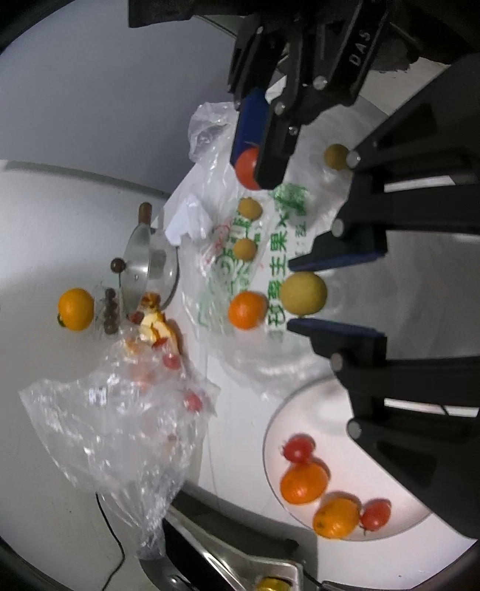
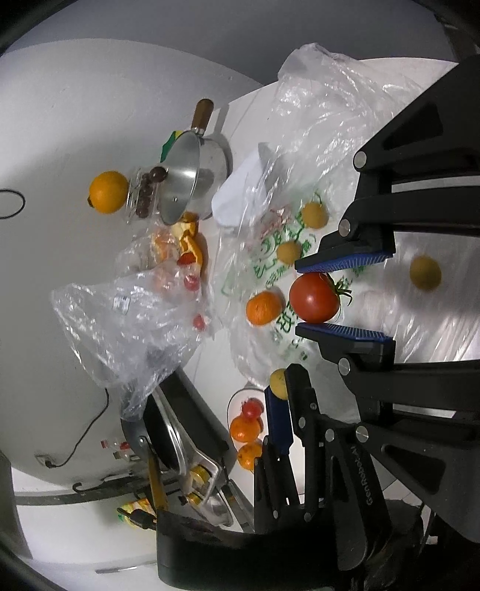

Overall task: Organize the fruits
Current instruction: 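Carry the tomato and the yellow fruit over the white plate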

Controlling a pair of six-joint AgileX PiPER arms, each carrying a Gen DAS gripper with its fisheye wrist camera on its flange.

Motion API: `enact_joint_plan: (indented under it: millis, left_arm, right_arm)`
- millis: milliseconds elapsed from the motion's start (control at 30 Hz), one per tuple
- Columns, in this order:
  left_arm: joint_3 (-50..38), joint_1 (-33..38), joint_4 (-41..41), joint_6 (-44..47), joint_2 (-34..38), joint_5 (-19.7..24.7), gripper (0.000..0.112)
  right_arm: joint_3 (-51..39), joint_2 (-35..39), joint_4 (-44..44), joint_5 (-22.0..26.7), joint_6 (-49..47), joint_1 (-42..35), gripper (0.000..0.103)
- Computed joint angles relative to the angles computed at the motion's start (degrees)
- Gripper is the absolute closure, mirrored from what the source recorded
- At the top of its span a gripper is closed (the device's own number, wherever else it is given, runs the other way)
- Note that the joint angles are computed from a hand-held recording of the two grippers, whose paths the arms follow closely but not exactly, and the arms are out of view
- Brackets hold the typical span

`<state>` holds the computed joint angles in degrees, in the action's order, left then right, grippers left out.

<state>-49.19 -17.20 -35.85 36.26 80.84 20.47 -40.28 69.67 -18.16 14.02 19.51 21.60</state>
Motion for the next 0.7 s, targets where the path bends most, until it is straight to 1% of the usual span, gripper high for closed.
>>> enact_joint_plan:
  millis: [133,267,467,700]
  left_arm:
    - [2.3,4.2,-5.6,6.8,-1.7,1.2,0.086]
    - [4.5,8.5,-10.3,13.6,-3.4,2.7,0.086]
    - [7.0,16.2,-18.0,24.8,-4.2,5.7,0.086]
    - [8.9,23.9,-23.0,34.2,-3.8,9.1,0.086]
  right_arm:
    - [-1.2,1.4,-12.8,1.4,14.3,4.8,0.074]
    - [-2.6,3.7,-22.4,3.1,25.5,9.3,0.074]
    - [-5.6,7.8,-29.8,5.5,34.7,14.3,0.074]
    - [-9.6,13.4,-33.9,7.6,40.3,19.0,0.074]
